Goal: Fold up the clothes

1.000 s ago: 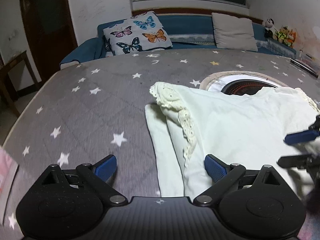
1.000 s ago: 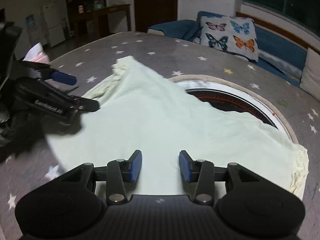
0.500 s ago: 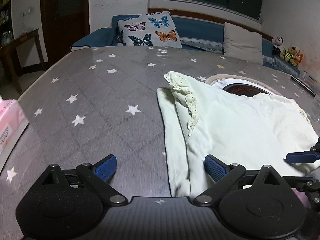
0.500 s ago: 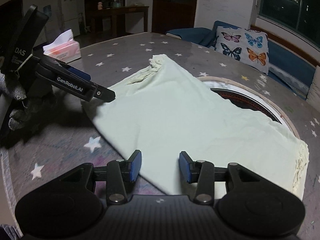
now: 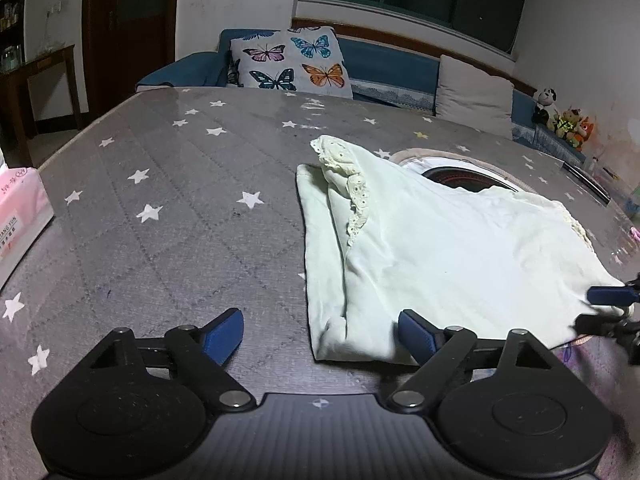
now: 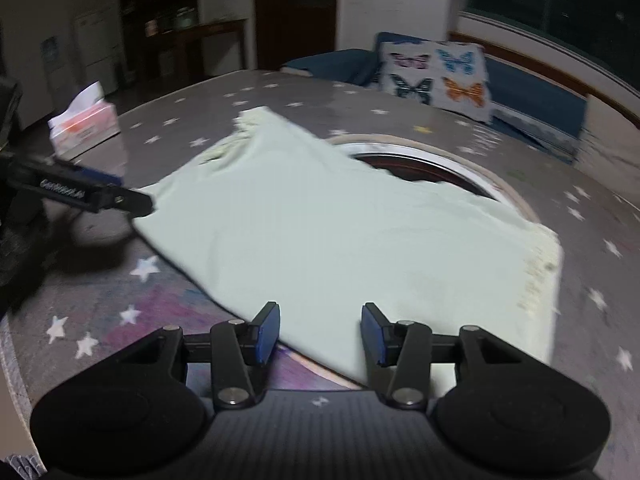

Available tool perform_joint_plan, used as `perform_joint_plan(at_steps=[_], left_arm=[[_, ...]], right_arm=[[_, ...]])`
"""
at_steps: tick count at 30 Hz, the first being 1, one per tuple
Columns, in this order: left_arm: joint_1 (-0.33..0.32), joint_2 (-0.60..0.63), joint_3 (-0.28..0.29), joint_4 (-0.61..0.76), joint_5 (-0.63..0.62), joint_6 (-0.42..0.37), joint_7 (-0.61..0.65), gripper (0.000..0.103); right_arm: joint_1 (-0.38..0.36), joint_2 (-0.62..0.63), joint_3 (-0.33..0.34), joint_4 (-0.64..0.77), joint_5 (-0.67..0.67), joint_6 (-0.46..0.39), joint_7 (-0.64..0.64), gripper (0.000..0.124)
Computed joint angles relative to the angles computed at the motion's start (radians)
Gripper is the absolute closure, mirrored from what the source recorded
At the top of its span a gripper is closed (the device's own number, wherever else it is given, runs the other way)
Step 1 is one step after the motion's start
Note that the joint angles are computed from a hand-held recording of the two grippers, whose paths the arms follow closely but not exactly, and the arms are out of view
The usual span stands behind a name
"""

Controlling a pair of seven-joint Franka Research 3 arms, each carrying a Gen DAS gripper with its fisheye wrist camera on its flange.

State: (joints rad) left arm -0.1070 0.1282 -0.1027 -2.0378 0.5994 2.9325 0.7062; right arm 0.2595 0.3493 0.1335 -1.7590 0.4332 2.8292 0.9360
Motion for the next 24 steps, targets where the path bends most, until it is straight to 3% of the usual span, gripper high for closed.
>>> perform_joint_plan(at_steps=[4,7,17,19,21,24], left_arm=[[-0.006,0.001,0.005,0.004,0.028,-0.008,-0.012,0.020],[-0.008,0.002,0.005,0.007,0.039,-0.014,-0.021,0.020],[-0.004,0.005,0.001,0.013,0.032,-0.023,-0.003,0.020],[-0.003,0.006,0.001,0.013,0.032,-0.022,0.000,0.020],[-0.001,0.006,-0.001,0.013,0.023,-0.022,0.012,0.020],[0.004,0.009,-0.007,0.019,-0.007,-0.025,0.037,0.020]], right_arm=[[0.009,-0.022,-0.053,-0.036,-0.041,0.024,0.092,0.078],[-0.013,-0.038,-0.057,-0.056,-0.039,0.016,0.120,0.078],[-0.059,-0.001,0.000,0.011,0.059,0.040,0.055,0.077],[-0.044,0.021,-0.025,0.033,0.033,0.037,0.092,0.077],[-0.013,0.047,-0.085,0.059,-0.037,-0.002,0.211,0.078],[-0.069,0.036,-0.038,0.050,0.026,-0.013,0.179,0.079]])
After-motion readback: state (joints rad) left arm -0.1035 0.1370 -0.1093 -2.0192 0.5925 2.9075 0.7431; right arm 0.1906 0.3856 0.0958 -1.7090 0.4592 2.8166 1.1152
